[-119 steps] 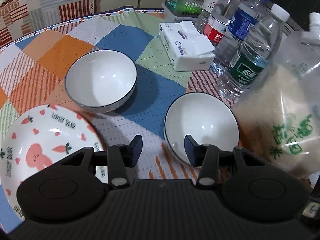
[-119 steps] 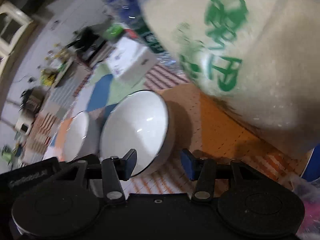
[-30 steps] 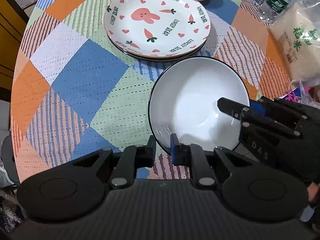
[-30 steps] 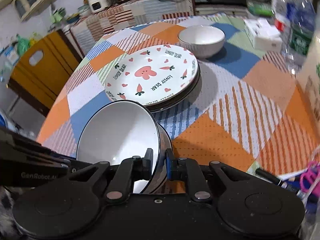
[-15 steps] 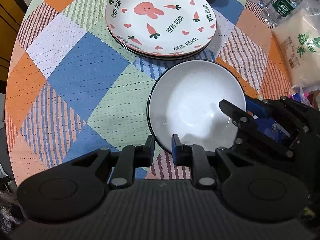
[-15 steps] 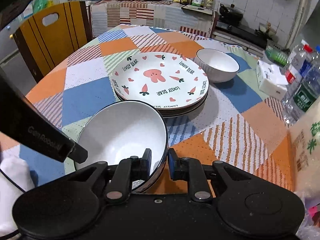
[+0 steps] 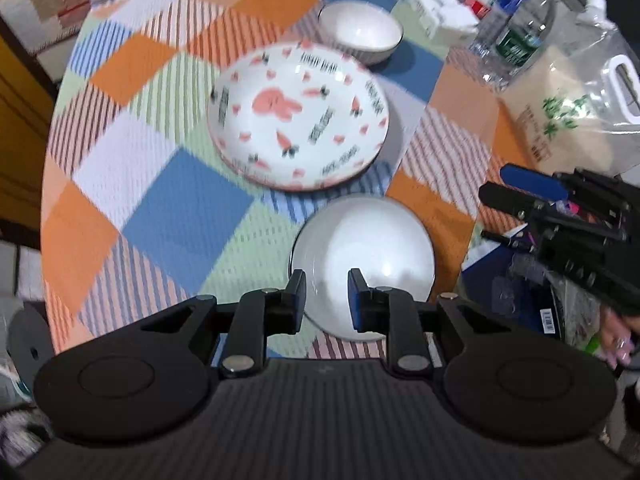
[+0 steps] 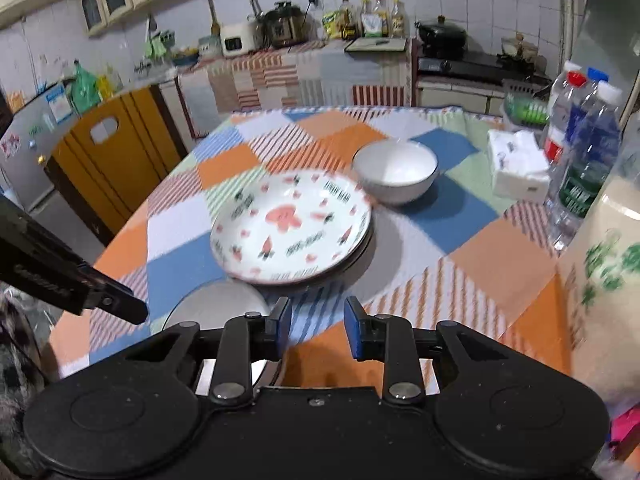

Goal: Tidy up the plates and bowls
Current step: 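Move the right gripper to the white bowl by the tissue box and grip its rim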

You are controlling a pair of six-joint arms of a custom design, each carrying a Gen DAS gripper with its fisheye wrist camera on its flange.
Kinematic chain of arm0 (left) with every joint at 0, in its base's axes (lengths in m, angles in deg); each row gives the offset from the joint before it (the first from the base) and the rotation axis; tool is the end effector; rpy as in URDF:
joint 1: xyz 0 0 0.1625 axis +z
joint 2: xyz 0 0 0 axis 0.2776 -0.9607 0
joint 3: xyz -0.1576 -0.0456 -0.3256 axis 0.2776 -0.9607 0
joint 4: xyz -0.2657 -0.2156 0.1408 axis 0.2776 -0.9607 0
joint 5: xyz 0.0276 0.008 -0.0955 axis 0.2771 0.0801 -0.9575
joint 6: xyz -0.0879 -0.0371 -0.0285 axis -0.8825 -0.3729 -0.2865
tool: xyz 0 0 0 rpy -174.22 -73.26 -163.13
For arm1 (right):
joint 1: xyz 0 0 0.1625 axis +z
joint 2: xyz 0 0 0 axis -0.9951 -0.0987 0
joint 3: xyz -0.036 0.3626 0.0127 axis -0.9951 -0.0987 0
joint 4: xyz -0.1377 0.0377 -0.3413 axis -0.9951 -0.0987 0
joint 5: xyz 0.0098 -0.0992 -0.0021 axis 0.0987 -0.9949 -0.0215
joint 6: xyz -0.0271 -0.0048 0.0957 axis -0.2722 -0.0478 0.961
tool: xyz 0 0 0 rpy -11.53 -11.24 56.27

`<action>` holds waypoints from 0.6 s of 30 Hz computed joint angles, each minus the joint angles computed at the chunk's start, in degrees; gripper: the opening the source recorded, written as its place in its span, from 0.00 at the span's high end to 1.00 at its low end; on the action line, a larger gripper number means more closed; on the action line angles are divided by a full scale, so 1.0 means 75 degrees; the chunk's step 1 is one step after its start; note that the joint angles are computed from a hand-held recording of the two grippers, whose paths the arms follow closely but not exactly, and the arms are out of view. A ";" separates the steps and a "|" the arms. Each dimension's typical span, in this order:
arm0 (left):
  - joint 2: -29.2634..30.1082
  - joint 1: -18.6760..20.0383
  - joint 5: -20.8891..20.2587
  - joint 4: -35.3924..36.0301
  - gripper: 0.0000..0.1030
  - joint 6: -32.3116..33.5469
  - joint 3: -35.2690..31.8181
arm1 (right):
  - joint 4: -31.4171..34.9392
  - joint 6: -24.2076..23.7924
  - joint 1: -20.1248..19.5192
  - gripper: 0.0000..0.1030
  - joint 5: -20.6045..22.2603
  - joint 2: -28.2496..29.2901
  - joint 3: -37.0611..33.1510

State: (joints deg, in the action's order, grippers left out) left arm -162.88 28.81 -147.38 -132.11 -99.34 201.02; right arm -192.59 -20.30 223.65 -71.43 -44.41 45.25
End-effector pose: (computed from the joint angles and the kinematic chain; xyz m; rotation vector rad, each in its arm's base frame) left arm -0.1235 -0.3736 0.3289 0.8695 2.4901 -0.0178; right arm 0.3424 -0.2266 0.0519 0.2683 -2.3307 0.9858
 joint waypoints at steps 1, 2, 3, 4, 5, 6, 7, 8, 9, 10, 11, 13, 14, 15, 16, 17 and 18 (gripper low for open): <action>0.0078 -0.0064 0.0051 0.0021 0.78 0.0090 -0.0095 | -0.0071 -0.0158 -0.0044 0.64 0.0006 -0.0113 0.0023; 0.0167 -0.0149 0.0127 0.0084 0.78 0.0219 -0.0188 | -0.0112 -0.0316 -0.0105 0.62 0.0031 -0.0245 0.0036; 0.0227 -0.0217 0.0202 0.0119 0.78 0.0343 -0.0257 | -0.0072 -0.0416 -0.0157 0.62 0.0042 -0.0364 0.0021; 0.0296 -0.0296 0.0264 0.0173 0.78 0.0450 -0.0346 | -0.0005 -0.0512 -0.0210 0.62 0.0063 -0.0491 -0.0006; 0.0397 -0.0343 0.0272 0.0287 0.78 0.0517 -0.0475 | 0.0058 -0.0654 -0.0270 0.62 0.0124 -0.0624 -0.0043; 0.0522 -0.0348 0.0253 0.0394 0.78 0.0565 -0.0621 | 0.0097 -0.0816 -0.0326 0.60 0.0197 -0.0747 -0.0081; 0.0633 -0.0338 0.0232 0.0468 0.78 0.0609 -0.0760 | 0.0156 -0.0912 -0.0364 0.58 0.0249 -0.0842 -0.0121; 0.0784 -0.0333 0.0235 0.0514 0.78 0.0674 -0.0921 | 0.0299 -0.1022 -0.0424 0.52 0.0322 -0.0968 -0.0192; 0.0880 -0.0333 0.0264 0.0506 0.78 0.0730 -0.1010 | 0.0423 -0.1118 -0.0468 0.50 0.0359 -0.1055 -0.0266; 0.0981 -0.0322 0.0284 0.0398 0.77 0.0826 -0.1082 | 0.0507 -0.1252 -0.0516 0.50 0.0374 -0.1115 -0.0354; 0.1093 -0.0296 0.0273 0.0224 0.75 0.0973 -0.1145 | 0.0645 -0.1402 -0.0568 0.48 0.0402 -0.1193 -0.0441; 0.1261 -0.0148 0.0097 -0.0295 0.64 0.1296 -0.1203 | 0.0742 -0.1660 -0.0715 0.42 0.0506 -0.1283 -0.0577; 0.1359 -0.0042 0.0040 -0.0729 0.60 0.1424 -0.1181 | 0.0649 -0.1780 -0.0816 0.35 0.0548 -0.1285 -0.0633; 0.1453 0.0050 0.0066 -0.1164 0.60 0.1516 -0.1112 | 0.0434 -0.1909 -0.0922 0.34 0.0582 -0.1257 -0.0662; 0.1567 0.0127 0.0075 -0.1549 0.60 0.1628 -0.1058 | 0.0121 -0.2070 -0.1046 0.34 0.0635 -0.1217 -0.0664; 0.1723 0.0217 0.0095 -0.1915 0.60 0.1763 -0.1028 | -0.0138 -0.2207 -0.1161 0.34 0.0695 -0.1178 -0.0669; 0.1881 0.0306 0.0132 -0.2312 0.60 0.1822 -0.0979 | -0.0429 -0.2354 -0.1307 0.34 0.0783 -0.1134 -0.0669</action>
State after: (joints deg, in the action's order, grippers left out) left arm -148.78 31.10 -146.39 -149.45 -85.67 193.68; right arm -195.81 -37.95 213.85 -65.56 -52.92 40.23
